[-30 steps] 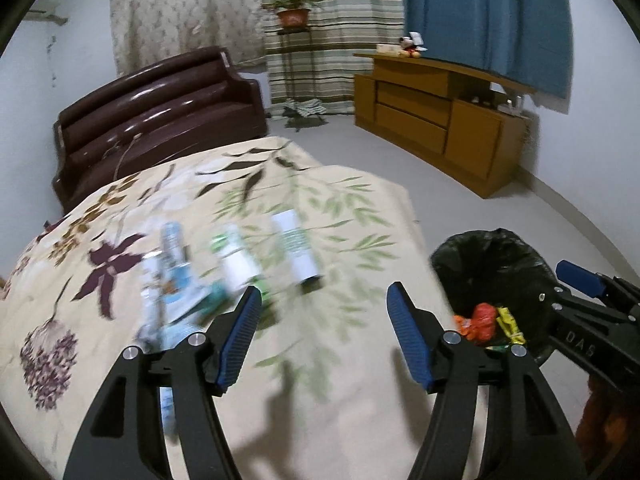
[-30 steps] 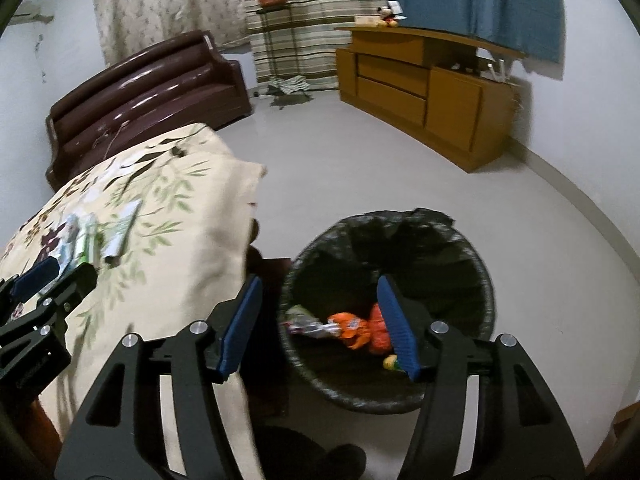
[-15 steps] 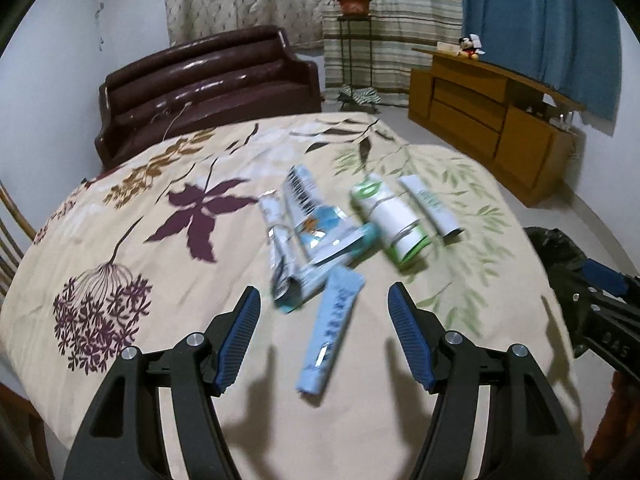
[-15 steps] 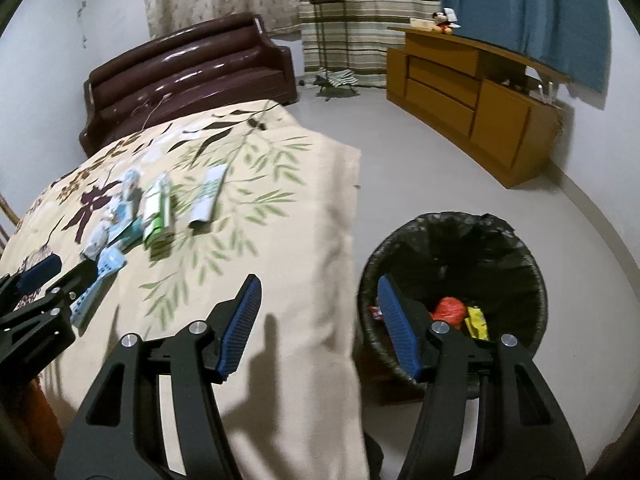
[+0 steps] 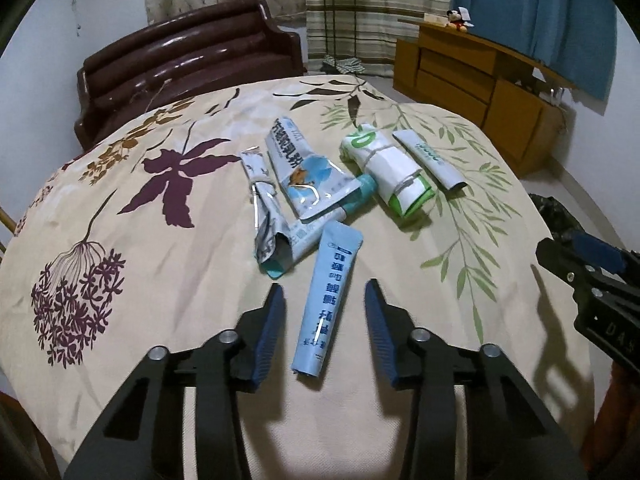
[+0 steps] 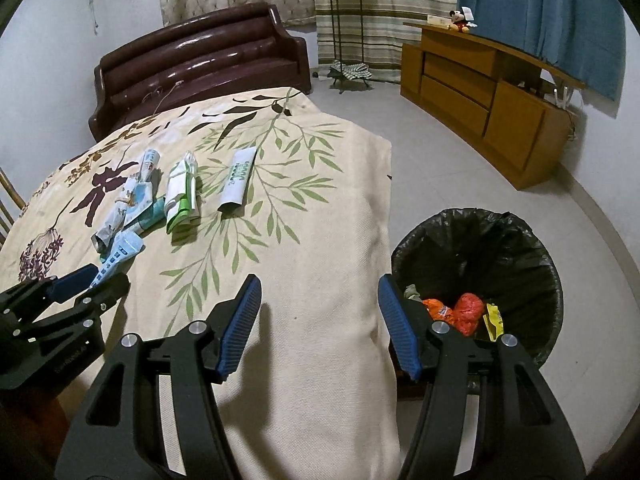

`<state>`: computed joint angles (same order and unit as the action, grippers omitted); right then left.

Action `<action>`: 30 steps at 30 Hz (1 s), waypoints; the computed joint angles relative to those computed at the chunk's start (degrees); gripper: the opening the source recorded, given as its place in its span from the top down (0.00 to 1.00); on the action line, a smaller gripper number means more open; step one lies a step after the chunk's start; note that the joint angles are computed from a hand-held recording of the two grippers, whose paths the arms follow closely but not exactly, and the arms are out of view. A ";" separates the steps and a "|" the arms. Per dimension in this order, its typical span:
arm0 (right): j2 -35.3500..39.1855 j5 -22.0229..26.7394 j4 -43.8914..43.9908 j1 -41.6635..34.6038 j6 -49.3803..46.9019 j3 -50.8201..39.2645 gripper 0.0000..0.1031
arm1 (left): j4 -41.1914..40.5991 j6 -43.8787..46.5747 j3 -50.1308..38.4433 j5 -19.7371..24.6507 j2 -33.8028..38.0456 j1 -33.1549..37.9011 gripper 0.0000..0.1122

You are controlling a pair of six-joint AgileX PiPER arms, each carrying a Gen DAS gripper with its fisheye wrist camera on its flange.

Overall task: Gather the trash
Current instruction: 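Grasp the light blue tube with the left gripper, then grasp the white-green rolled tube with the right gripper while the left gripper holds the blue tube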

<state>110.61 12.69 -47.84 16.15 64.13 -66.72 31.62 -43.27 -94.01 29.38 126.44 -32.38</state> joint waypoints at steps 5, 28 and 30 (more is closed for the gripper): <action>0.19 0.09 0.23 0.09 -0.21 -0.16 0.43 | 1.66 -0.77 0.75 -0.71 -0.31 -0.29 0.85; 5.51 4.87 13.96 4.96 -15.84 -12.65 0.43 | 6.72 -7.53 12.27 -9.12 -9.74 5.76 0.86; 6.75 5.95 15.72 5.51 -18.12 -15.53 0.43 | 6.85 -7.73 12.49 -9.35 -9.89 6.79 0.86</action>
